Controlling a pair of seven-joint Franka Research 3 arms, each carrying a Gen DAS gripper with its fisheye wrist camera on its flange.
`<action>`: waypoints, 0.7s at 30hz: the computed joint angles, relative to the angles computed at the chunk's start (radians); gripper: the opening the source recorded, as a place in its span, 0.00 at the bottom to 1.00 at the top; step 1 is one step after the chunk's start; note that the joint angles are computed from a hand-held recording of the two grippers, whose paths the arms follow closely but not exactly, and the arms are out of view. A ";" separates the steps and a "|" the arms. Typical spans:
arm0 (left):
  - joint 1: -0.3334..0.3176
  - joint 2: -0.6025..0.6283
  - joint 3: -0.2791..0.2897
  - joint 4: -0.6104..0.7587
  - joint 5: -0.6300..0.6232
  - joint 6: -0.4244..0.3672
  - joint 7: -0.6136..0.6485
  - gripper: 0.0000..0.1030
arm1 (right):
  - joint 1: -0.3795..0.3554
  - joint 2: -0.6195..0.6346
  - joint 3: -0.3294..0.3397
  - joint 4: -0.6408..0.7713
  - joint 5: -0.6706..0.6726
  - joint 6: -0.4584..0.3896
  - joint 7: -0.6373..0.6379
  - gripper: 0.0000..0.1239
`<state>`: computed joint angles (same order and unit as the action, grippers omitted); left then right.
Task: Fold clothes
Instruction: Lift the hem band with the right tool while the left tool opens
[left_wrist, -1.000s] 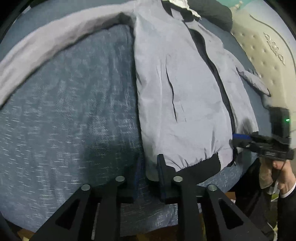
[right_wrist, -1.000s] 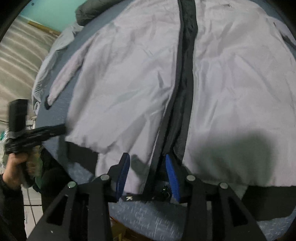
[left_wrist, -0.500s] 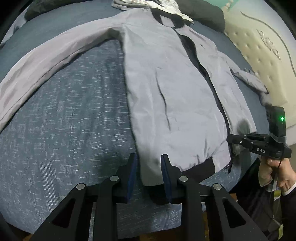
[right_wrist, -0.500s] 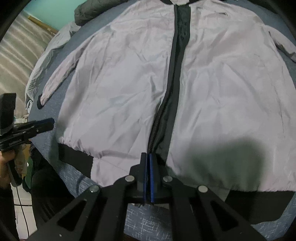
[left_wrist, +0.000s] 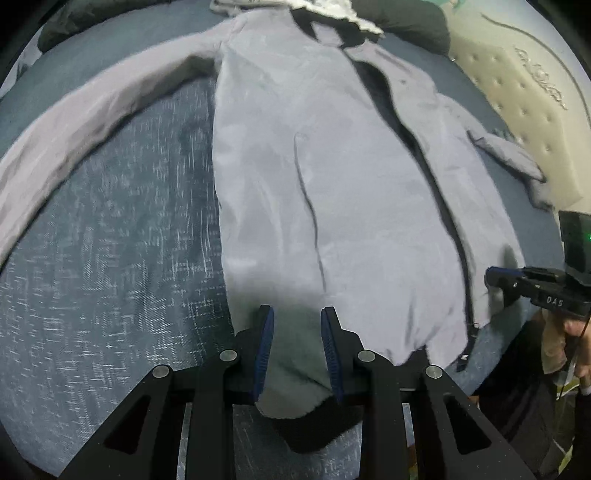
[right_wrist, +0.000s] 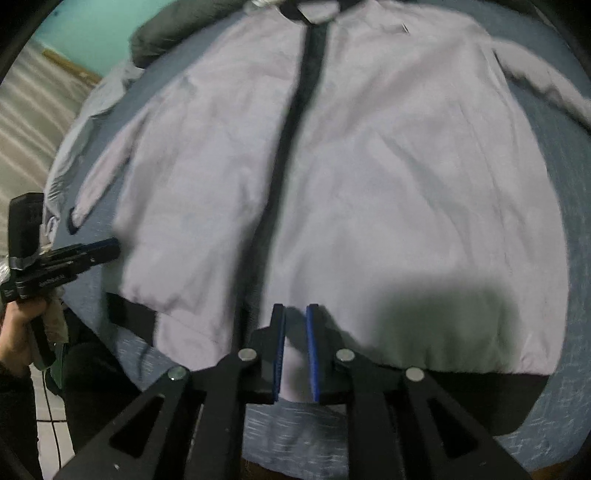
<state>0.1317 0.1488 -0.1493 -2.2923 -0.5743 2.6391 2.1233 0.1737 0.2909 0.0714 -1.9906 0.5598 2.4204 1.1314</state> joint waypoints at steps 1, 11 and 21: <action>-0.003 0.012 0.004 0.008 0.018 -0.008 -0.018 0.28 | -0.004 0.005 0.002 -0.002 0.013 0.000 -0.003 0.09; 0.007 -0.003 -0.018 0.027 -0.042 0.026 0.011 0.28 | -0.025 -0.051 -0.008 -0.020 0.051 0.023 -0.075 0.14; 0.002 0.018 -0.032 0.094 -0.158 0.098 0.060 0.28 | -0.183 0.000 -0.080 0.097 0.204 0.132 -0.082 0.29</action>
